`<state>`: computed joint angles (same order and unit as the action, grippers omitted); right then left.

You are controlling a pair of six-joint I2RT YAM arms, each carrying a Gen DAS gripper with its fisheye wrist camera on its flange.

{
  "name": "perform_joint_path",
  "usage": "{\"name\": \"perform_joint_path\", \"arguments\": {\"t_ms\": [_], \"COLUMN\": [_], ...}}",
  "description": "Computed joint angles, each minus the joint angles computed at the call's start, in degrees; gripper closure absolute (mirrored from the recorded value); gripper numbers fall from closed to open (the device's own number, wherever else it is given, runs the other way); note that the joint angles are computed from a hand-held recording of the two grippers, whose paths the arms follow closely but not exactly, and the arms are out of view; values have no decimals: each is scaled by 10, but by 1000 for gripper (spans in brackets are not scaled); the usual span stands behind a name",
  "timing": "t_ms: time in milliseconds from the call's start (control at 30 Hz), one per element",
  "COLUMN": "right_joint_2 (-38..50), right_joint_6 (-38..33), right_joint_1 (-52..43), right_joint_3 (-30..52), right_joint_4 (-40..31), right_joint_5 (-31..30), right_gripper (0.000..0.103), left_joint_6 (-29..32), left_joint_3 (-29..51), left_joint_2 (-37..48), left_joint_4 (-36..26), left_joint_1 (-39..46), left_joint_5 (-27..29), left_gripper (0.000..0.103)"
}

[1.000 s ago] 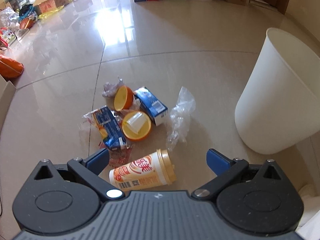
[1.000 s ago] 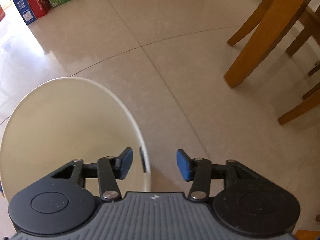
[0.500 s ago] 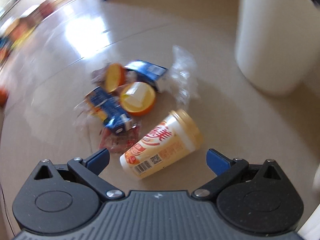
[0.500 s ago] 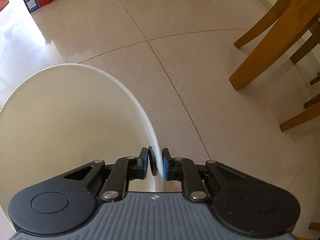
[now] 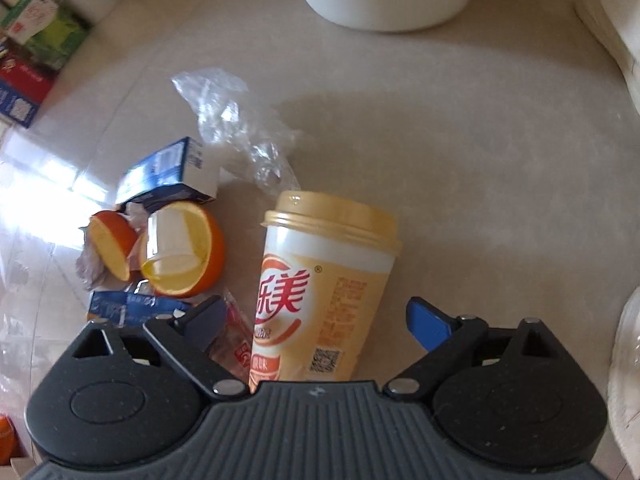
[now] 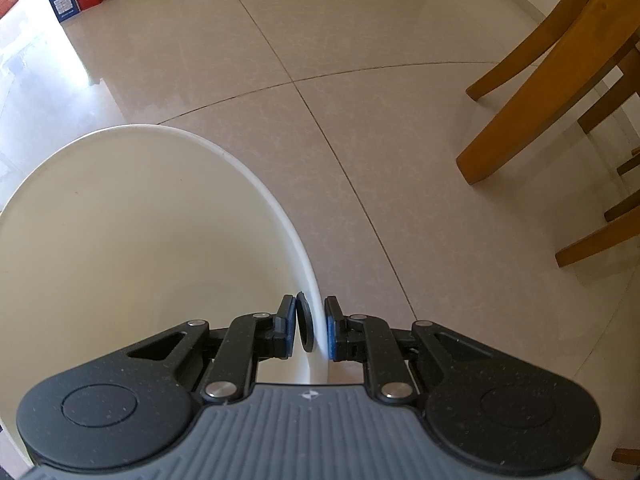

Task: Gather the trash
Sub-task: 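Grasp the cream milk-tea cup with the left tool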

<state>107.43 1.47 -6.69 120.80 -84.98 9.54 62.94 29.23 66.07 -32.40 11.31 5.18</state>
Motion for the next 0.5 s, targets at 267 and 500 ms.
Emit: {"name": "perform_joint_path", "arguments": {"t_ms": [267, 500], "right_joint_2": [-1, 0], "right_joint_6": [4, 9], "right_joint_1": [3, 5], "right_joint_3": [0, -1], "right_joint_4": [0, 1], "right_joint_5": [3, 7], "right_gripper": [85, 85], "left_joint_6": [-4, -197], "left_joint_3": [18, 101], "left_joint_2": [97, 180], "left_joint_4": [31, -54], "left_joint_1": [-30, -26], "left_joint_5": [-31, 29], "left_gripper": [29, 30]}}
